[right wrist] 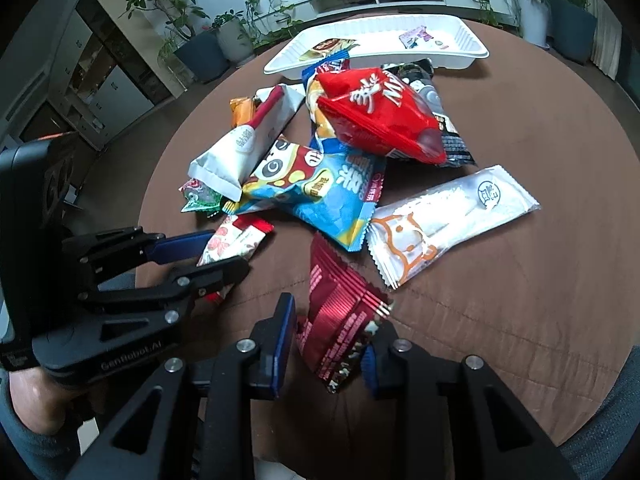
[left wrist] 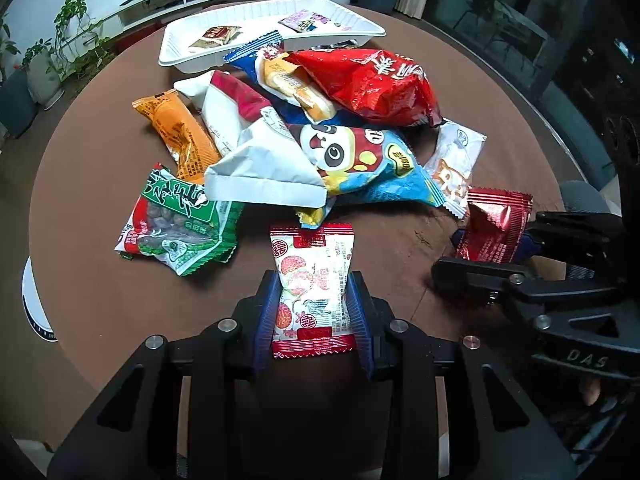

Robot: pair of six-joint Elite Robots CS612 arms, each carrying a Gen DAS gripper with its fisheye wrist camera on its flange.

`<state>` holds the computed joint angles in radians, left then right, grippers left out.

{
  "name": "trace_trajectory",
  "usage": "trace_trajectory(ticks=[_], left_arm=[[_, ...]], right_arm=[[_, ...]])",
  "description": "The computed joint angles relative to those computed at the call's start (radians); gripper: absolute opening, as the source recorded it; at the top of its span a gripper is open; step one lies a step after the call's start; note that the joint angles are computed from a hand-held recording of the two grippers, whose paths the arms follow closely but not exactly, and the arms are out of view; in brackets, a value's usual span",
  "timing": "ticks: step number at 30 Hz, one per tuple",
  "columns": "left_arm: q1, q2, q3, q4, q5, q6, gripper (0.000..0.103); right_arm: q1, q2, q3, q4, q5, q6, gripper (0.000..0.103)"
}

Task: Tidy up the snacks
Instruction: 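Lift the biscuit packet with the left gripper while the right lifts the dark red wrapper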

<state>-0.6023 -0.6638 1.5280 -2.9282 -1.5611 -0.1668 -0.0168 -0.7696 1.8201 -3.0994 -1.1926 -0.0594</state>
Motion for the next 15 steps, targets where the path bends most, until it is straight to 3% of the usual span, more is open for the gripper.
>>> trace_trajectory(ticks=[2,6,15], left_arm=[[0.0,0.0,0.004,-0.01,-0.005,0.0,0.031],[0.001,-0.004,0.015,-0.025,-0.011,-0.002,0.03],[0.019,-0.004,0.054,-0.121,-0.102,-0.059,0.027]], right_arm=[[0.005,0.0,0.002,-0.01,-0.016,-0.016,0.034],[0.011,-0.001,0.008,-0.027,-0.054,-0.043,0.023],[0.003,-0.008,0.03,-0.06,-0.036,-0.062,0.016]])
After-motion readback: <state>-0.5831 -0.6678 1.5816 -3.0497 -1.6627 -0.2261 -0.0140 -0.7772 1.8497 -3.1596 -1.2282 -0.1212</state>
